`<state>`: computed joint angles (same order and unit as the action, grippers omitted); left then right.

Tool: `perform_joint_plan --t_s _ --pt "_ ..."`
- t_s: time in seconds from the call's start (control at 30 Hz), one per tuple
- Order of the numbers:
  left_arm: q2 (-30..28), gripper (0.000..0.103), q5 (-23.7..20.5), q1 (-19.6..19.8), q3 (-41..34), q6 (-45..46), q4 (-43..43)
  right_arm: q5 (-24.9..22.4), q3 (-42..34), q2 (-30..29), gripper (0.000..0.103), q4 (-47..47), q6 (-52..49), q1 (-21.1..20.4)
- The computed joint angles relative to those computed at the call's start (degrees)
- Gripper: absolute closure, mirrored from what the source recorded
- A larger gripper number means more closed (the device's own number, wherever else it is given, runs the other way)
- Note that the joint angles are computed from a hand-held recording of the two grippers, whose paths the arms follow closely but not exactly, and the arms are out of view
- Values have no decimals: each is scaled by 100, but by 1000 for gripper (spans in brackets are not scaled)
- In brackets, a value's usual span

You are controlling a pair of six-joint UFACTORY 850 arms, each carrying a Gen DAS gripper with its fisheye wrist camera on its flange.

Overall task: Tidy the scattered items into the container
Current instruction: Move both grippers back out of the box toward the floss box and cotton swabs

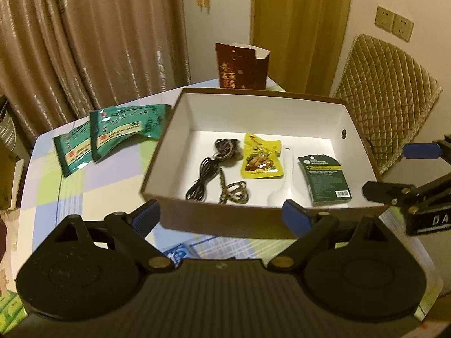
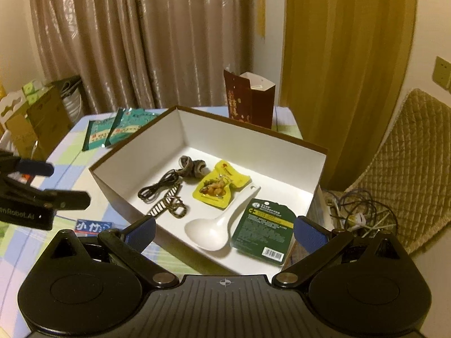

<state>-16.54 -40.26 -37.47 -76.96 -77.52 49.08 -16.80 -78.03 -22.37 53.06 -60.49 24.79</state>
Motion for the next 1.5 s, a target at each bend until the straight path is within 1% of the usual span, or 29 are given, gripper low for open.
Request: perform_joint_plan --t_s 0.23,0.43,0.47,0.53,0.67,0.83,0.93,1.0,1.1,1.3,1.37,1.47,1.5 --pt "671 11 -11 -97 907 -400 384 414 706 488 2 905 -464 193" --pt "1210 12 77 -144 1651 -697 505 584 1161 685 2 774 10 413" --pt "1294 12 94 -149 1766 -751 540 593 1215 698 2 686 141 447" --pt "1464 12 131 -158 2004 -832 606 612 1295 691 2 222 685 531" --pt "1725 12 295 -128 2405 -889 670 704 1448 653 2 -58 1073 657" --pt "1915 12 560 -49 2757 -820 807 808 1563 521 2 170 1033 774" --pt "1976 12 789 14 2923 -729 972 875 1613 436 2 247 1019 838" --pt "1975 12 918 65 2980 -611 980 872 1608 364 2 67 1198 868" --pt "1934 12 1135 165 3019 -430 973 856 1542 240 2 -726 1976 910" --pt "1700 12 1569 438 2944 -31 913 1003 1404 13 2 -834 1996 966" --pt "1592 12 1702 526 2885 106 897 1070 1348 -75 2 -624 1756 982" --pt "1427 13 1879 644 2789 248 914 1128 1234 -219 2 -869 1967 1012" --pt "1371 13 1944 684 2753 317 900 1161 1200 -264 2 -1154 2242 1029"
